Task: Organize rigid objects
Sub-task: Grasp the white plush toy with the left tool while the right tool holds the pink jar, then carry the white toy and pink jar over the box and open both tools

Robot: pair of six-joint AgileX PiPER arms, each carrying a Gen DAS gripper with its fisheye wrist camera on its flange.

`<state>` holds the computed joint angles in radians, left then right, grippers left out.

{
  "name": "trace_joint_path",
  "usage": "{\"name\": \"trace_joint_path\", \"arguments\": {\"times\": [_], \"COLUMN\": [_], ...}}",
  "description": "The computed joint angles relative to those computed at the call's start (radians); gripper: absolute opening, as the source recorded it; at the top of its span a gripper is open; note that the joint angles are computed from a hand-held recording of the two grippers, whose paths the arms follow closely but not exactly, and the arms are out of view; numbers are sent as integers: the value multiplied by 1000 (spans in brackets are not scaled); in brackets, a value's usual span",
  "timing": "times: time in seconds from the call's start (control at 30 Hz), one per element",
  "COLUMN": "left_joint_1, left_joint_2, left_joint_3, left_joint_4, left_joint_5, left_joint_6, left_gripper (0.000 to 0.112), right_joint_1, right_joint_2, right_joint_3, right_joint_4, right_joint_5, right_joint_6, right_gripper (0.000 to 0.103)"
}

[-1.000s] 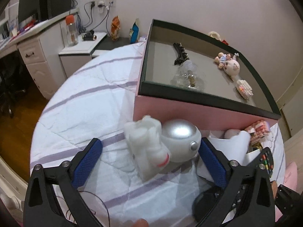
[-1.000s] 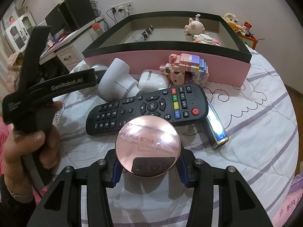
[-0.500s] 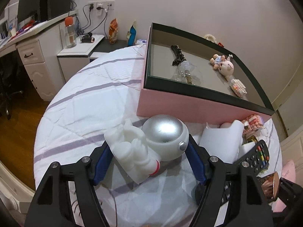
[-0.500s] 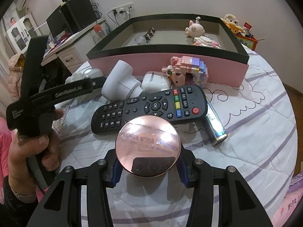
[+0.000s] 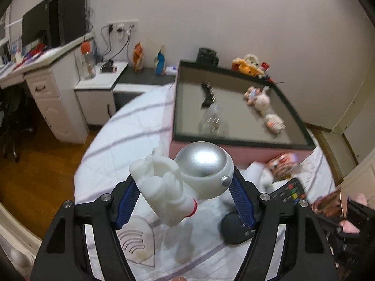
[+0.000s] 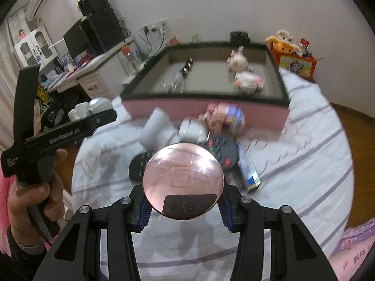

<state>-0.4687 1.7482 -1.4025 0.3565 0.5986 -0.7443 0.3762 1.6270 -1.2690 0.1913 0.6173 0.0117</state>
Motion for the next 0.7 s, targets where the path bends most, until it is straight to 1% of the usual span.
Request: {"name": "trace_joint_path", "arguments": {"times": [0.07,0.17,0.33,0.43,0.57,0.6,0.7], "left_joint_1": [-3,-1,8,18,25,25,28], "left_joint_2": [14,55,183,287,447,496,606], "left_joint_3": [-58,-165,-397,-568,-825,-905,-1082], "left_joint_4": [-9,-51,-133,-193,-235,-235,-256], "left_joint_5": [24,61,145,215,339,381,478], "left_joint_6": [33,103,222,293,350,361,388], "left_gripper": [73,73,73,73,73,73,73], "right_joint_1": [-17,-48,-91,-107,-119,-121,-134], "right_joint_2": [16,71,227,323,445,487,547], "right_joint_3": [-59,-190,-462,-612,-786,-842,-914], "right_joint_4": [-31,-56,-59,-61,-76,-80,-72], "right_joint_5": [19,66,181,249,342,371,417], "right_joint_6": [10,1,-32,-42,-47,-48,-58], "right_gripper": [49,49,49,49,49,49,49]}}
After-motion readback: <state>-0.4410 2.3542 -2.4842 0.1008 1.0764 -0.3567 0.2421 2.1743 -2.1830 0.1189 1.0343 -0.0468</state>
